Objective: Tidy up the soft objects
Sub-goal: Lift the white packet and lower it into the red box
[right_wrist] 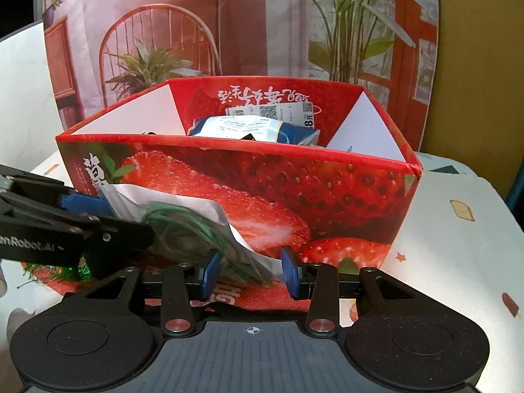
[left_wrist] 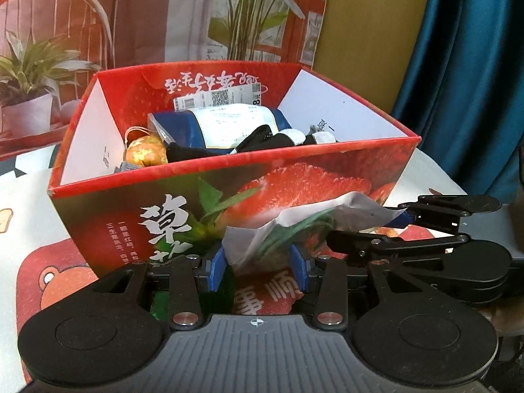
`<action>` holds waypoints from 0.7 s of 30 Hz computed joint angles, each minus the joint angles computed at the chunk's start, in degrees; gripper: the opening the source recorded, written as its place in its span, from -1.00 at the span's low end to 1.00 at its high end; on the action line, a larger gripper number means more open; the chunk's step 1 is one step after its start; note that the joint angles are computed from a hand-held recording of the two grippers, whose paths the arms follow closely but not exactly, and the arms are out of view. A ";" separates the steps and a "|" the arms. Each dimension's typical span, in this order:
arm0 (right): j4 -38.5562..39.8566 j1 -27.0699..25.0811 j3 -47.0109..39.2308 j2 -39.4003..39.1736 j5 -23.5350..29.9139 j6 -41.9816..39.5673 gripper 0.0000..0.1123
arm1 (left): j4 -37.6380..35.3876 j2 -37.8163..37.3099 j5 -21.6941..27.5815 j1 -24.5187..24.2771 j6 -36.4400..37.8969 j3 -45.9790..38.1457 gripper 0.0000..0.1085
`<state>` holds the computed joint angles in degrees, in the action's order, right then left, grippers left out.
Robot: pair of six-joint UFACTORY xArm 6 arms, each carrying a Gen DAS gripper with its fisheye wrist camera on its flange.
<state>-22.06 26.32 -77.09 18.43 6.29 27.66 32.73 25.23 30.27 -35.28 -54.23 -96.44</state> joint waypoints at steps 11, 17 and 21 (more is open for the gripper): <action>7.53 -0.53 3.77 -0.56 -6.27 -3.53 -0.28 | -0.58 2.38 1.98 -0.39 2.88 -2.95 -0.35; 2.53 -1.82 6.04 -1.65 -9.41 3.34 -0.39 | 0.10 2.21 2.23 -0.33 1.76 -2.84 -0.56; -3.62 -2.73 6.15 -2.08 -10.06 9.22 -0.47 | -0.28 2.14 1.33 -0.47 1.87 -2.97 -0.63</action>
<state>-25.68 23.58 -70.95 16.35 -3.77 36.88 32.45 27.37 31.61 -35.75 -52.36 -99.40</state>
